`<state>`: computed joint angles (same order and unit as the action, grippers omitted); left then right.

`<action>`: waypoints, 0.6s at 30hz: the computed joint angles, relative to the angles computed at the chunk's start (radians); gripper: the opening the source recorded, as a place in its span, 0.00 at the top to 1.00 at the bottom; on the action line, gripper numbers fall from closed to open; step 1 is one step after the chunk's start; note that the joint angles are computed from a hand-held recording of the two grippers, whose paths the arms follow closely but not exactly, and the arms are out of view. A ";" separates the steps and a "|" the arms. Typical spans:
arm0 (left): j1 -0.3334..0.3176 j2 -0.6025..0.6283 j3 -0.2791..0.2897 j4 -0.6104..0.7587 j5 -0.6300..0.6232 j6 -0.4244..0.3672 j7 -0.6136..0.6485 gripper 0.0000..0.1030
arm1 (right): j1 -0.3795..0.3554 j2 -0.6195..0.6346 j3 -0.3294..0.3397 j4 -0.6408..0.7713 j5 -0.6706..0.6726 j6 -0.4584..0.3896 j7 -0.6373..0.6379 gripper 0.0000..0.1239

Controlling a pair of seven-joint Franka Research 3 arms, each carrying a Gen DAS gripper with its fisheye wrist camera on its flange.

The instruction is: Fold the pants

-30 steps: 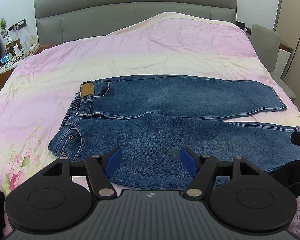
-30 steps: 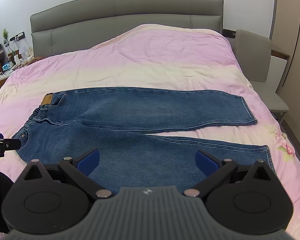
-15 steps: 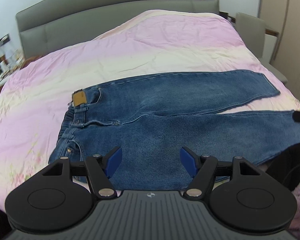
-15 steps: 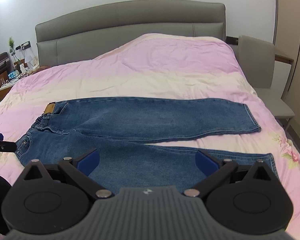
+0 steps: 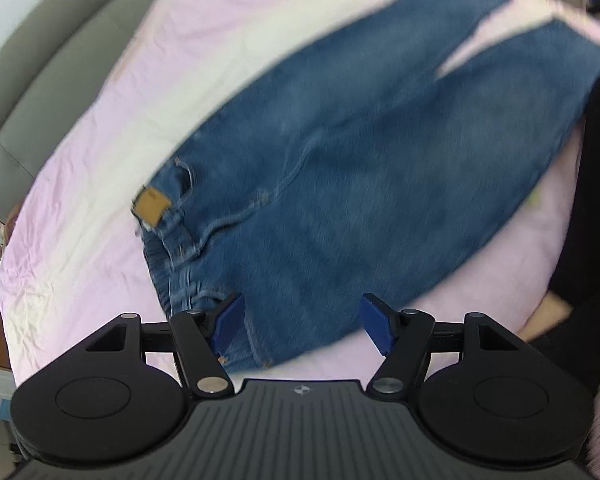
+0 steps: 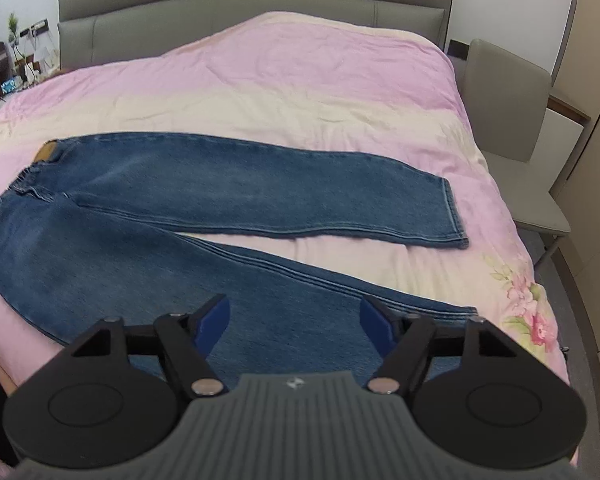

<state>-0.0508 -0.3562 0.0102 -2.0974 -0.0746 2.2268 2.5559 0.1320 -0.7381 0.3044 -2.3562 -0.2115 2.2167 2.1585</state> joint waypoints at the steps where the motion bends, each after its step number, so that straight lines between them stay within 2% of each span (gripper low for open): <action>1: 0.006 0.012 -0.002 -0.009 0.027 0.015 0.017 0.24 | 0.005 -0.004 -0.017 -0.010 0.000 -0.015 -0.026 0.53; 4: 0.035 0.062 -0.022 -0.024 0.134 0.043 0.028 0.24 | 0.015 -0.029 -0.072 -0.061 0.024 -0.040 -0.096 0.56; 7: 0.045 0.097 -0.031 -0.048 0.184 0.078 0.060 0.24 | 0.021 -0.046 -0.113 -0.106 0.061 -0.059 -0.169 0.60; 10: 0.055 0.140 -0.055 -0.050 0.243 0.074 0.034 0.24 | 0.024 -0.061 -0.142 -0.134 0.086 -0.093 -0.263 0.61; 14: 0.056 0.160 -0.080 -0.103 0.344 0.130 0.042 0.24 | 0.012 -0.090 -0.163 -0.159 0.119 -0.169 -0.358 0.61; 18: 0.054 0.143 -0.087 -0.182 0.424 0.247 0.048 0.17 | 0.008 -0.103 -0.168 -0.189 0.128 -0.227 -0.456 0.60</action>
<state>0.0031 -0.2129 -0.0768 -2.2796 0.3490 2.4738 2.6041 0.1397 -0.8408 0.1366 -2.5454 -0.0831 1.9901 1.7021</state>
